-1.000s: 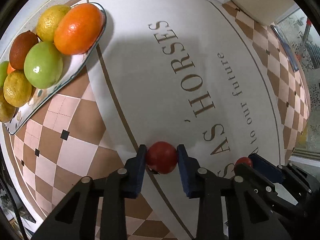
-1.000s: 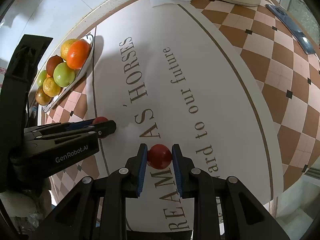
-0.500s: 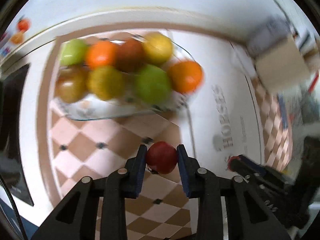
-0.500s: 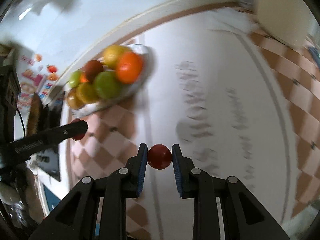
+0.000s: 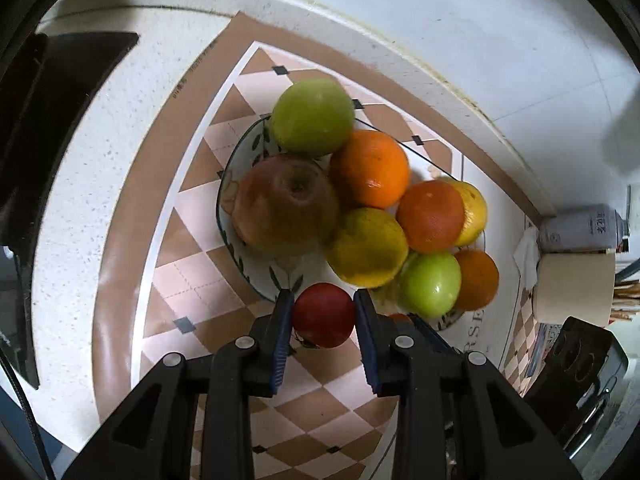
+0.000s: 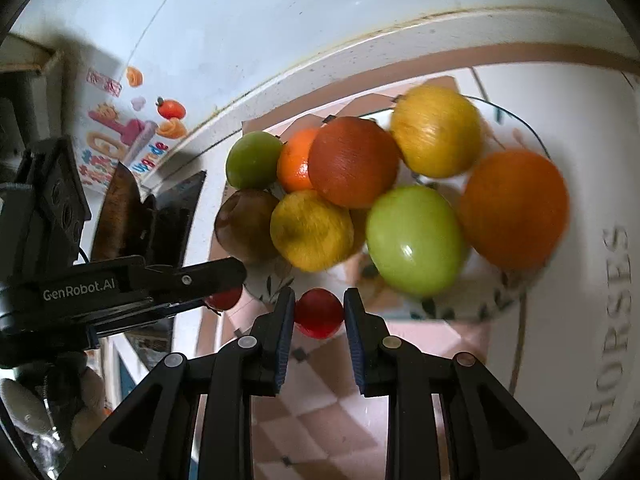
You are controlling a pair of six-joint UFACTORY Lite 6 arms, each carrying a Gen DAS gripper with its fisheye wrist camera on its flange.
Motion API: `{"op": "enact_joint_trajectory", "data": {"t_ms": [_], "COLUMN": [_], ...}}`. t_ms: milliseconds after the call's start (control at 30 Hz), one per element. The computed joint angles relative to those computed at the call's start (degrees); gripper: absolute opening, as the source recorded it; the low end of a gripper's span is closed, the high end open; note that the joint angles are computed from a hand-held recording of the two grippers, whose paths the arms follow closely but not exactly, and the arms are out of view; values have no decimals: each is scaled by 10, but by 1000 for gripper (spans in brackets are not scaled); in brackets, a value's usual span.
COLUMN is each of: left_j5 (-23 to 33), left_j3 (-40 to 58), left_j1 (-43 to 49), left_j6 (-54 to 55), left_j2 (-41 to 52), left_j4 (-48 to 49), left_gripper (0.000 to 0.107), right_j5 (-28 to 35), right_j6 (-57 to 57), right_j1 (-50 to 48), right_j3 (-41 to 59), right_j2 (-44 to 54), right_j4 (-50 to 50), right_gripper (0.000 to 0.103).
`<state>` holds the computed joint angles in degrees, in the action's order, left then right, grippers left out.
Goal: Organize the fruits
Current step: 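Lower both cherry tomatoes onto the plate and open both tools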
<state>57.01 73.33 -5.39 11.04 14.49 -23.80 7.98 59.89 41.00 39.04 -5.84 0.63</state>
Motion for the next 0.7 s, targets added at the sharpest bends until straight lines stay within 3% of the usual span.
{"op": "enact_joint_trajectory", "data": {"t_ms": [300, 367, 467, 567, 700], "left_j5": [-5, 1, 5, 4, -12], "left_j3": [14, 24, 32, 37, 19], "left_j1": [-15, -23, -24, -33, -51], "left_j6": [-2, -13, -18, -24, -45], "left_j2": [47, 60, 70, 66, 18], "left_j4": [-8, 0, 7, 25, 83], "left_gripper": [29, 29, 32, 35, 72], "right_j5": [5, 13, 20, 50, 134], "right_j6": [-215, -206, -205, -96, 64], "right_j1": [-26, -29, -28, -16, 8], "right_j3": [64, 71, 69, 65, 56], "right_j2": [100, 108, 100, 72, 7], "right_j4": [163, 159, 168, 70, -68], "right_gripper": [29, 45, 51, 62, 81]}}
